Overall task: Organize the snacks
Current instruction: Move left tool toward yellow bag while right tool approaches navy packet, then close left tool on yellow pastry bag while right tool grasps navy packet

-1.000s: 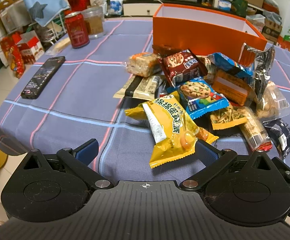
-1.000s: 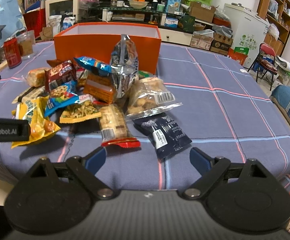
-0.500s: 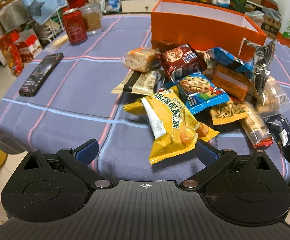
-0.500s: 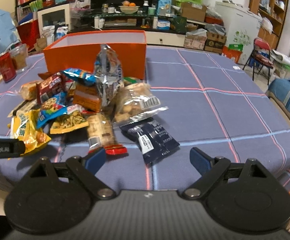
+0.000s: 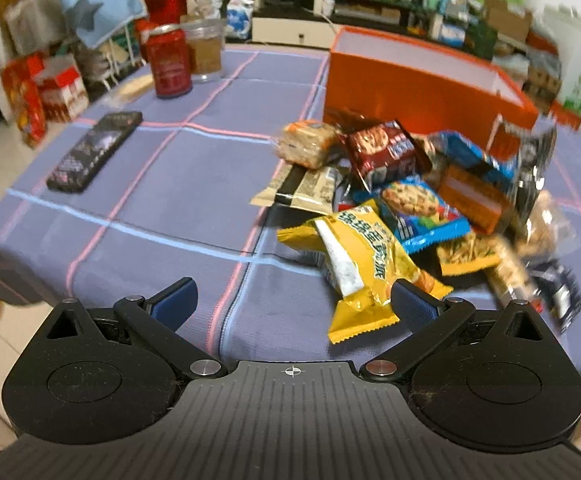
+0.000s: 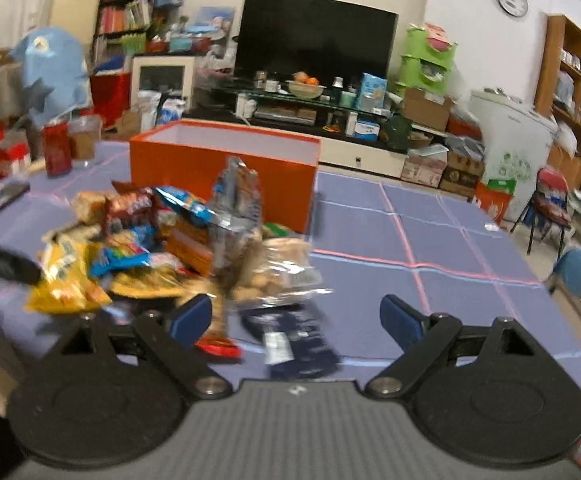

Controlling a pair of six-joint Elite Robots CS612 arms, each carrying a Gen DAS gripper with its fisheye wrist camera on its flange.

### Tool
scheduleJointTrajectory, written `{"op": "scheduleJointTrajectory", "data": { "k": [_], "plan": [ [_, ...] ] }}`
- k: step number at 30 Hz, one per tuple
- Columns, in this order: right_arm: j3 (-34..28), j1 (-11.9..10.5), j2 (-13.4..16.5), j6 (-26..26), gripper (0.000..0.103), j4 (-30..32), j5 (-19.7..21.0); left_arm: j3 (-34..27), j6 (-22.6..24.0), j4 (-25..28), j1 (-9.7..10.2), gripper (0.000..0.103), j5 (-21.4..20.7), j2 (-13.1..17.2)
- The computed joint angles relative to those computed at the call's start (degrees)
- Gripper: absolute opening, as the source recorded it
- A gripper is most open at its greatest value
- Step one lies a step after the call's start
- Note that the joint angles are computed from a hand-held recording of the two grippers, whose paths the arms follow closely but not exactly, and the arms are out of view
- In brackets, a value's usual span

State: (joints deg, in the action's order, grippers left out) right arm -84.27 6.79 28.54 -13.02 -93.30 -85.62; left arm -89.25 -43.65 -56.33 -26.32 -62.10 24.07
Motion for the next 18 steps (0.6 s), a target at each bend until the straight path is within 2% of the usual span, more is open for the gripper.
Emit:
{"op": "scheduleJointTrajectory", "data": {
  "k": [2,4,6,10,12,15,18],
  "plan": [
    [1.15,-0.63,-0.71,1.14,0.091,1.06,-0.82,-0.52,-0.32,-0.69,0.09,0.07,0.45,0.32],
    [2.82,-1.44,-1.69,2.37,0.09,2.29,1.94,-0.12,-0.23,-0.13,0.03,0.07,1.13,0.1],
    [4.53,-2.07,-2.5,-0.81,0.089,3.47,6.75,0.42,-0.84,1.09,-0.03,0.069,1.38,-0.19],
    [7.74,-1.94,-3.32,-7.63,0.083,2.3,7.46,0.69,-2.89,1.68,0.43,0.066,-2.14,-0.2],
    [9.03,-2.21,-3.77,-8.89,0.081,2.64,8.09,0.33,-3.88,0.94,0.57,0.065,-3.87,0.16],
    [10.48,-2.95,-4.37,-8.58,0.073,4.37,10.72,0.51,-5.24,0.22,0.18,0.063,-2.71,0.38],
    [10.76,-3.23,-4.33,-9.26,0.072,5.18,12.0,2.39,-7.96,0.7,0.11,0.059,-2.1,-0.32]
  ]
}}
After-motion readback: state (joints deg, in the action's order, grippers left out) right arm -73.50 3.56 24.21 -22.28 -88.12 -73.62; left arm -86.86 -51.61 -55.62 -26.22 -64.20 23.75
